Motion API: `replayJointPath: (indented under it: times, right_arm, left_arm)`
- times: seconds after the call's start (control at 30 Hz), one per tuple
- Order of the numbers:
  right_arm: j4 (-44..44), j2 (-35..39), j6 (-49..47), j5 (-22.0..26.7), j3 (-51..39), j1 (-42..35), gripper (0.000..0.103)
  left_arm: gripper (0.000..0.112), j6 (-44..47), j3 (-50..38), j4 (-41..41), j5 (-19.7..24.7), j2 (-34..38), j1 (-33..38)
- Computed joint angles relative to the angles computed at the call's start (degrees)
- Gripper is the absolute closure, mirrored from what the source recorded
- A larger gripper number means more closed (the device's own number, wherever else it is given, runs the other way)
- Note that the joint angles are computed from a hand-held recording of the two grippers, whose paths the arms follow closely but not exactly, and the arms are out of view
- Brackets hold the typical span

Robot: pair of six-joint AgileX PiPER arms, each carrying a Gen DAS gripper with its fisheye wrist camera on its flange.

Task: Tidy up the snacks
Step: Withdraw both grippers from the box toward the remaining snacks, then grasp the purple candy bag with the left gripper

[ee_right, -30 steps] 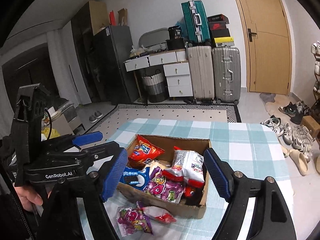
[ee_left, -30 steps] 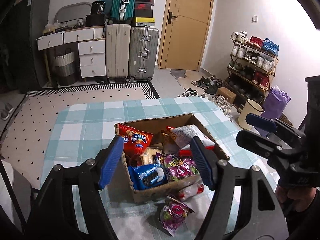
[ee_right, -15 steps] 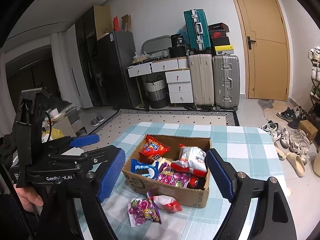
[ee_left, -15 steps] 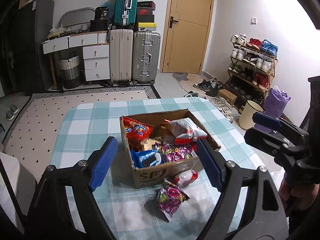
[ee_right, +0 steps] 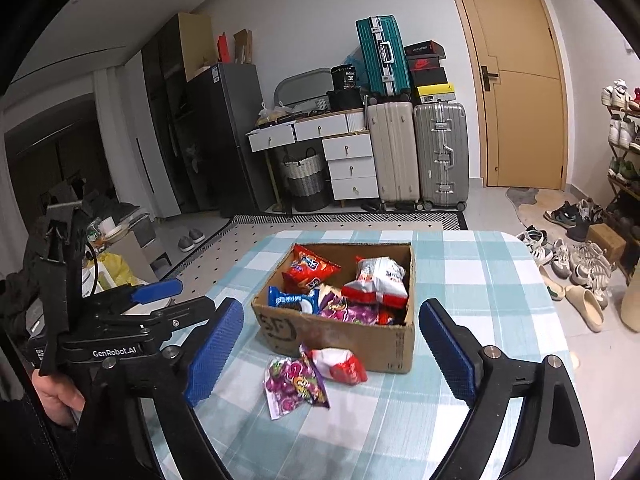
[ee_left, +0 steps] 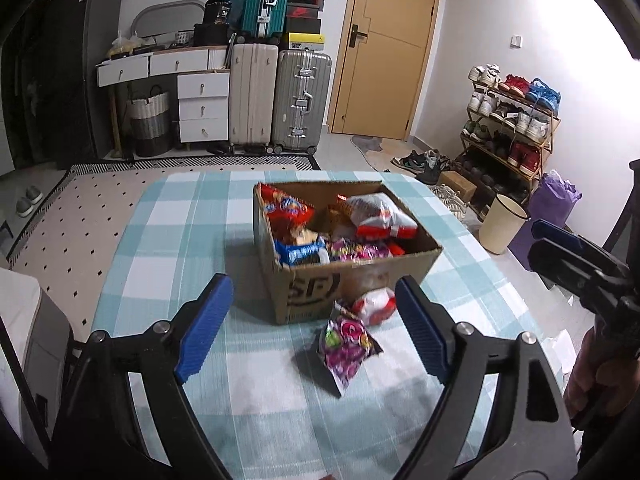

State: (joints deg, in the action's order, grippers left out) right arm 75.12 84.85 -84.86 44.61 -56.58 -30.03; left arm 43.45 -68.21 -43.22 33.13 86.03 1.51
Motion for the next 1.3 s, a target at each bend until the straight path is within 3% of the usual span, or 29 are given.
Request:
replayJointPath:
  times: [0.43, 0.73, 1.3]
  right_arm:
    - [1.74, -3.09, -4.05, 0.84, 8.25, -2.31, 0.010]
    - [3.59, -2.96, -6.34, 1.62, 11.75, -4.49, 0.008]
    - [7.62, 0.71, -12.24, 0.29, 15.67, -5.39, 0.006]
  left_arm:
    - [0.026, 4.10, 8.02, -3.73, -1.24, -1.43, -0.89]
    - [0.024, 6.37, 11.67, -7.27, -5.22, -0.14, -2.22]
    - [0.019, 6.83, 8.94, -7.28, -9.62, 10.58, -7.35]
